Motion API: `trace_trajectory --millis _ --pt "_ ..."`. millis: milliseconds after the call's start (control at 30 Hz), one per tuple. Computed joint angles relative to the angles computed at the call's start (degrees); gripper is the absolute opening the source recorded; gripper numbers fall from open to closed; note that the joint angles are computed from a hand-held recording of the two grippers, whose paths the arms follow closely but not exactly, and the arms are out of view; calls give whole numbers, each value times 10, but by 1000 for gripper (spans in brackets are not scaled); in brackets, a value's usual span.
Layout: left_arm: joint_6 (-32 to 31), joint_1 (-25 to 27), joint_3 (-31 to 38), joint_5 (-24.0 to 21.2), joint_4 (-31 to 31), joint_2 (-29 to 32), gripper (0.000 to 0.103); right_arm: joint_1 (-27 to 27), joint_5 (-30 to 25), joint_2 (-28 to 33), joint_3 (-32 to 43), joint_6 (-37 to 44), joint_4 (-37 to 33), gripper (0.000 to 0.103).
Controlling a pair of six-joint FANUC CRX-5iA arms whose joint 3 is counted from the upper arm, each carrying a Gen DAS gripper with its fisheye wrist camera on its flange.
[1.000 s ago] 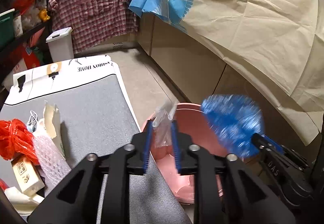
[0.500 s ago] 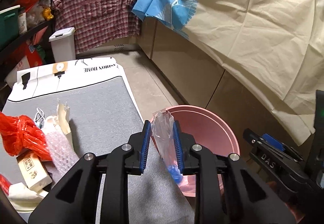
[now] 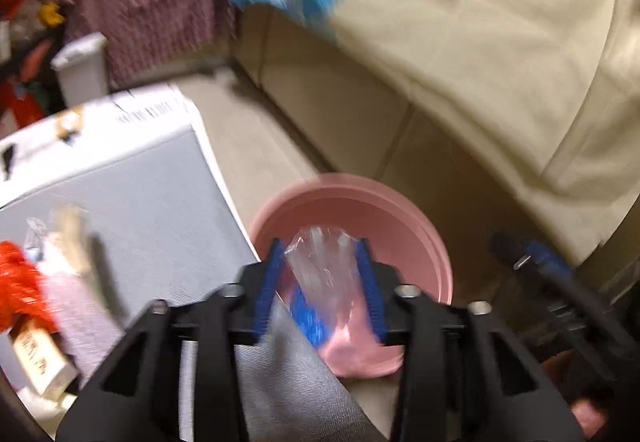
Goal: Collect trash
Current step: 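Open the right tool to drop the blue bag while the left tool releases the tube, then move both open tools back over the trash on the table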
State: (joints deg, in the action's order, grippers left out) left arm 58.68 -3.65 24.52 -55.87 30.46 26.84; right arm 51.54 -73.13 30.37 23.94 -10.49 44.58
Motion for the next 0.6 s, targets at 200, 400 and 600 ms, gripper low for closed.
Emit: trace_trajectory --millis 200,400,600 --pt "1 -9 -16 36 -10 0 40 -2 -5 0 1 -11 1 56" --pt "-16 5 -64 76 31 -26 40 -3 -5 4 6 -10 2 56" --pt "-68 31 -137 98 72 -92 40 8 -13 17 19 -8 43 51"
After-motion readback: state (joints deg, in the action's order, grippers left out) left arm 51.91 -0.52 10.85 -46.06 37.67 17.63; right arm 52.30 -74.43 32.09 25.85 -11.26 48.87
